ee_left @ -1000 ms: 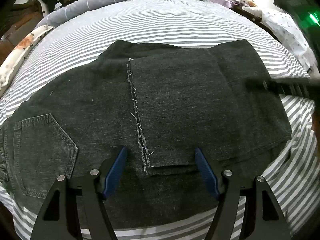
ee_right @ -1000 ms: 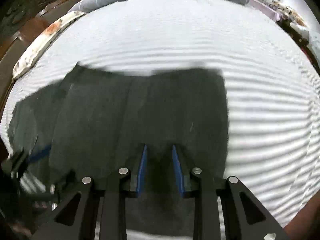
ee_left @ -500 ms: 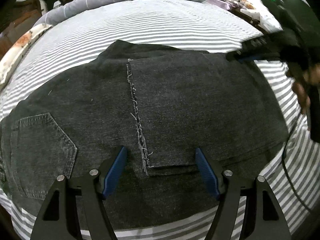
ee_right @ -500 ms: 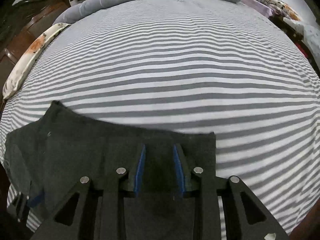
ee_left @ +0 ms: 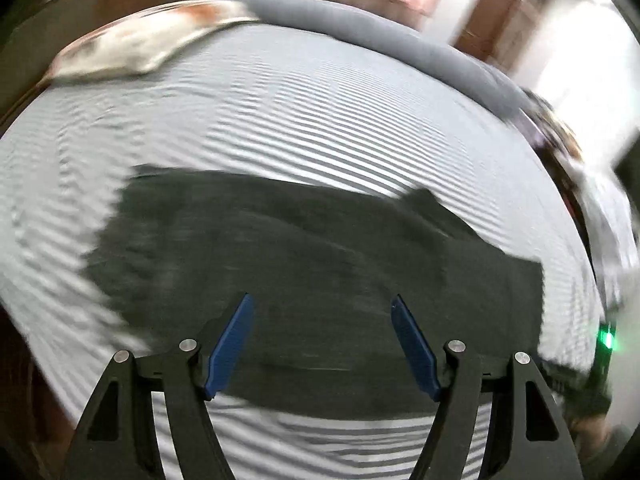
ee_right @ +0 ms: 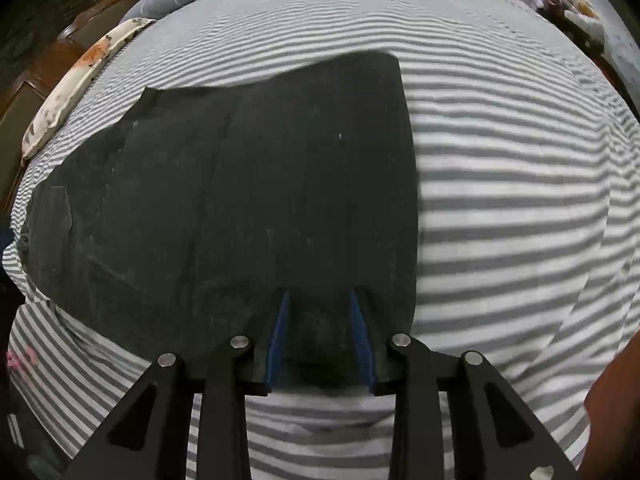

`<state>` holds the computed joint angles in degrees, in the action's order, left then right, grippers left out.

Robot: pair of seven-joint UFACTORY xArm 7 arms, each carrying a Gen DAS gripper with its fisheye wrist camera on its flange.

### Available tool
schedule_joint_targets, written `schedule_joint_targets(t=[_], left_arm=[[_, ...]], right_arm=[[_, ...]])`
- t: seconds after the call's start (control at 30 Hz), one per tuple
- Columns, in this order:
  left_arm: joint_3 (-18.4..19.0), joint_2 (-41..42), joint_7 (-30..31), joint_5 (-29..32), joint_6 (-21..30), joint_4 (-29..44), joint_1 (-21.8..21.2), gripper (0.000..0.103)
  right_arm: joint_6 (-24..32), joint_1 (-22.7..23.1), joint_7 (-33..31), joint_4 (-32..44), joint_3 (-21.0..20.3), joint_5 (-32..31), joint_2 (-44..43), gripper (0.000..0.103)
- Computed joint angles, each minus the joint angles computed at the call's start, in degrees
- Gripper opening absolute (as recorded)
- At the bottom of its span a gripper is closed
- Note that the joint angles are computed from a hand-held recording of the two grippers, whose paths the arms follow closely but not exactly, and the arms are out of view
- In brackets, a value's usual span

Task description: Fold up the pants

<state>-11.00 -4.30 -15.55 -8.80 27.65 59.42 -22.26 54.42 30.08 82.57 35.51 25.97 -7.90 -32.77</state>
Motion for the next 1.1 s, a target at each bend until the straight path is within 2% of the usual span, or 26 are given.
schedule_joint_targets(t=[0.2, 0.33, 0.37, 0.43, 0.57, 0.7, 0.8, 0.87, 0.93, 0.97, 1.0, 1.1], left_arm=[[4.83, -4.38, -3.50, -2.24, 3.92, -3.25, 5.77, 0.072], [7.49, -5.41, -2.00, -10.97, 7.91, -4.47, 7.32, 0.072], [8.69, -4.84, -0.12, -15.35, 9.51, -4.34, 7.41, 0.072], [9.36, -4.19, 2.26, -20.24, 11.84, -4.50, 7.92, 0.072], [9.05, -2.38, 4.50, -25.83, 12.84, -4.95, 9.33, 0.072], [9.22, -0.09, 6.78, -34.37, 13.61, -5.29, 10.74, 0.072], [8.73, 1.20, 9.57, -38.38, 12.56, -5.25, 11.66, 0.070], [8.43, 1.73, 12.02, -41.48, 12.04, -4.88, 12.09, 0.064], [8.26, 1.75, 13.26, -44.44, 11.80, -4.59, 12.49, 0.063], [9.48, 1.33, 15.32, -47.11, 11.70, -4.59, 11.48, 0.063], [8.35, 0.95, 15.98, -47.39, 11.58, -4.57, 12.87, 0.063], [8.50, -0.19, 15.13, -47.41, 11.22, -4.49, 13.12, 0.063]], right_arm=[[0.07, 0.15, 1.53, 0.40, 1.01, -1.11, 0.64, 0.034], [0.90, 0.00, 4.34, 0.28, 2.95, -3.22, -2.04, 0.037], [1.20, 0.06, 5.16, 0.21, 3.43, -3.50, -2.96, 0.038], [2.15, 0.24, 6.15, 0.19, 3.92, -3.53, -4.27, 0.040], [3.45, 0.03, 7.15, 0.53, 4.21, -3.21, -4.81, 0.040], [3.59, 0.00, 8.91, 0.27, 4.54, -2.50, -5.06, 0.040], [3.89, 0.02, 9.53, 0.63, 4.62, -2.42, -4.55, 0.040], [4.12, -0.09, 9.80, 1.26, 4.86, -2.67, -3.58, 0.040], [3.67, 0.06, 9.77, 1.52, 4.61, -2.74, -2.80, 0.040], [3.35, -0.02, 9.92, 1.78, 4.63, -2.85, -2.15, 0.040], [3.09, 0.04, 10.11, 1.86, 4.63, -2.93, -1.75, 0.041], [2.23, 0.39, 10.26, 2.06, 4.31, -3.00, -0.38, 0.041]])
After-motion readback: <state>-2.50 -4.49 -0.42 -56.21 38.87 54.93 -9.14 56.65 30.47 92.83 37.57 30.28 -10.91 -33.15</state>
